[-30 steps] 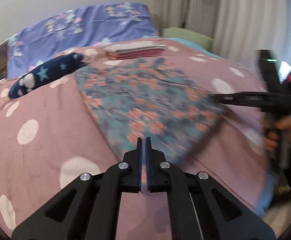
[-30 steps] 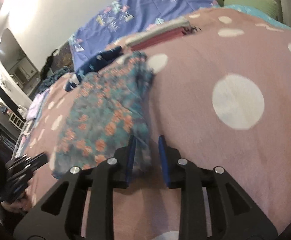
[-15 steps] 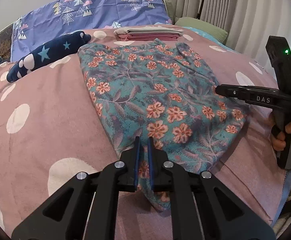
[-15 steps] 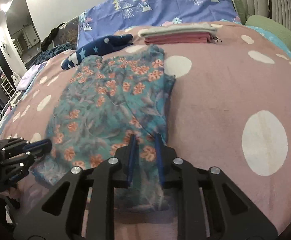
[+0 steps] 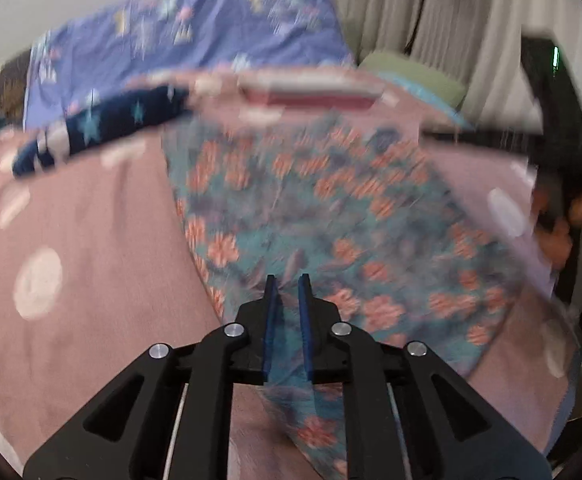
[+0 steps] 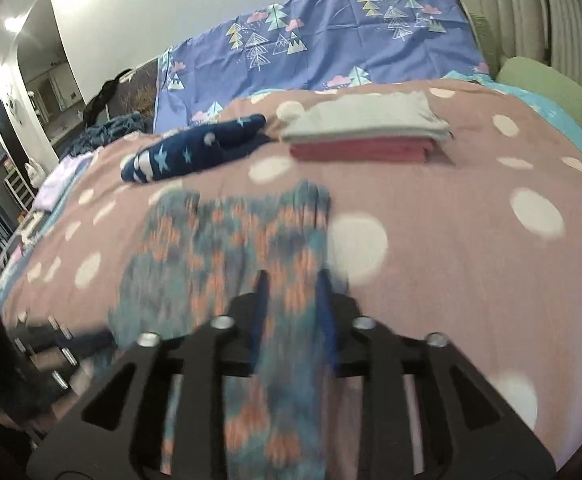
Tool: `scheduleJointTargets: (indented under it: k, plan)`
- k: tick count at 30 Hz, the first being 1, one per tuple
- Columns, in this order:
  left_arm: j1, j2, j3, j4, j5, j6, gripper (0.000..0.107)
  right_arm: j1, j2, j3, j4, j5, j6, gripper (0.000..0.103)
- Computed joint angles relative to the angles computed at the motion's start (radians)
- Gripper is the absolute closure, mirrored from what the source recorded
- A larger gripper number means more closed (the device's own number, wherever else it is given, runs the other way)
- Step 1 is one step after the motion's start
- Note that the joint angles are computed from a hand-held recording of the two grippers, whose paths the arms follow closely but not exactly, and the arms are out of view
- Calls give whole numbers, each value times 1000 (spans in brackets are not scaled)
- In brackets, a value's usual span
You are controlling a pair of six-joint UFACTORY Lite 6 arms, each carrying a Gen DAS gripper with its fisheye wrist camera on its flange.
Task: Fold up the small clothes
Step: 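Grasp the folded teal floral shirt edge with the left tool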
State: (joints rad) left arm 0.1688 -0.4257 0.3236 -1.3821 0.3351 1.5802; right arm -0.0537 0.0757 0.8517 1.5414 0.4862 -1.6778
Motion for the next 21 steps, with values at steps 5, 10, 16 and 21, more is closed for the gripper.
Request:
scheduleJointTargets:
  k: [5,10,16,21]
  plan:
    - [63,54,-14,-150,76,170,94,64,336,431,-279,-12,318,67]
    - [55,50,-20,-159,69,178,93,115,588,757,-558,54,607,67]
    - [41,31,-35,-182,50,203,93,152,712,900,-712,23,784,98]
    - [53,42,-33,-193,65,220,93,82,747,913,-541,81,647,86]
